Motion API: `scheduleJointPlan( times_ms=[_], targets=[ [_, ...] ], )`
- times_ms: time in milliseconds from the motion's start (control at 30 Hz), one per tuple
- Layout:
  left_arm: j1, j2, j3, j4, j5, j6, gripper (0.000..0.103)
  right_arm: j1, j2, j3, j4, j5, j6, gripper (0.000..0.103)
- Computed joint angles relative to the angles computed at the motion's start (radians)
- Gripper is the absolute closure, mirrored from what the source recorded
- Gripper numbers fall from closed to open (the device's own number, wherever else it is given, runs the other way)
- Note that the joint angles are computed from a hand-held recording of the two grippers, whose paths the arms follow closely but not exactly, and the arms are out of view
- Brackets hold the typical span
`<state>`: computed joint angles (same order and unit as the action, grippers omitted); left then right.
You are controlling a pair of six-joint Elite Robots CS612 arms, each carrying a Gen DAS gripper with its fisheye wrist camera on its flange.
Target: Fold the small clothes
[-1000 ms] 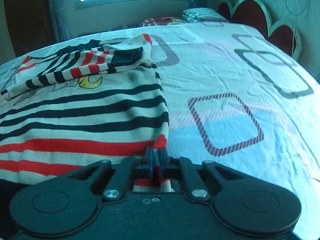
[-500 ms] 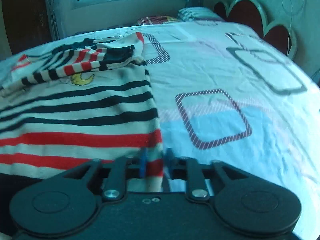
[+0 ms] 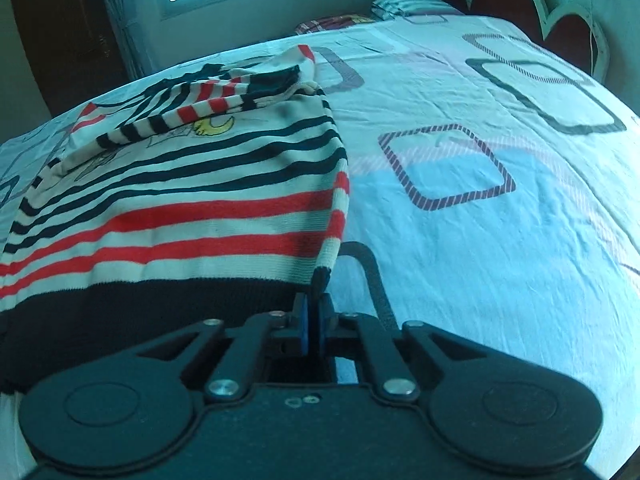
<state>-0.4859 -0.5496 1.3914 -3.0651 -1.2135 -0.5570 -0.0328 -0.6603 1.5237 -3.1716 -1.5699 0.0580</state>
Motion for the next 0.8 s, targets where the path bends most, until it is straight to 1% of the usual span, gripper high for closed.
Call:
scheduleJointPlan(
  times_ms=[33,100,167,200,267,300,333,367,400,467,533,600,667,700,733,767,800],
  targets=[
    [-0.002,-0.001,0.002,0.000,0.011,0.011,0.079,0.003,0.003,-0.001,-0.015,-0.035,-0.008,0.098],
    [-0.002,0.003,0.005,-0.012,0.028,0.041,0.079,-0.004,0.009,-0.007,-0.003,-0.072,0.020,0.099],
    [0.001,-0.001,0.009,-0.016,0.018,0.045,0.079,-0.013,0.009,-0.006,-0.004,-0.052,0.024,0.097],
    [0.003,-0.004,0.013,-0.025,0.007,0.051,0.079,-0.014,0.006,-0.003,-0.011,-0.046,0.022,0.091],
    [-0.001,-0.013,0.026,-0.036,0.018,0.068,0.079,-0.010,0.000,0.010,-0.059,-0.068,0.022,0.078],
    [-0.002,-0.019,0.031,-0.037,0.020,0.068,0.076,-0.009,-0.003,0.018,-0.084,-0.064,0.022,0.078],
    [-0.001,-0.023,0.034,-0.045,0.011,0.064,0.060,-0.009,-0.008,0.025,-0.101,-0.053,0.024,0.078],
    [-0.001,-0.025,0.035,-0.058,0.005,0.060,0.048,-0.008,-0.011,0.028,-0.109,-0.040,0.021,0.078],
    [-0.004,-0.024,0.035,-0.079,0.008,0.065,0.030,-0.007,-0.013,0.028,-0.112,-0.017,0.014,0.078],
    [-0.012,-0.018,0.029,-0.128,0.009,0.107,0.029,0.001,-0.013,0.024,-0.094,0.012,-0.016,0.079],
    [-0.017,-0.012,0.015,-0.140,-0.018,0.153,0.029,0.009,-0.010,0.023,-0.075,0.037,-0.051,0.079],
    [-0.020,0.000,-0.004,-0.100,-0.028,0.177,0.029,0.015,-0.006,0.023,-0.052,0.039,-0.080,0.081],
    [-0.019,0.010,-0.019,-0.034,-0.031,0.180,0.029,0.018,0.000,0.020,-0.032,0.012,-0.097,0.081],
    [-0.020,0.016,-0.019,-0.027,-0.028,0.187,0.028,0.016,0.005,0.021,-0.035,0.000,-0.118,0.081],
    [-0.023,0.019,-0.008,-0.062,-0.014,0.210,0.026,0.012,0.004,0.025,-0.048,0.001,-0.129,0.081],
    [-0.028,0.017,0.000,-0.066,0.003,0.224,0.025,0.010,0.001,0.025,-0.041,-0.001,-0.125,0.081],
    [-0.029,0.012,0.005,-0.063,0.006,0.226,0.025,0.006,-0.005,0.030,-0.036,0.007,-0.113,0.081]
  ],
)
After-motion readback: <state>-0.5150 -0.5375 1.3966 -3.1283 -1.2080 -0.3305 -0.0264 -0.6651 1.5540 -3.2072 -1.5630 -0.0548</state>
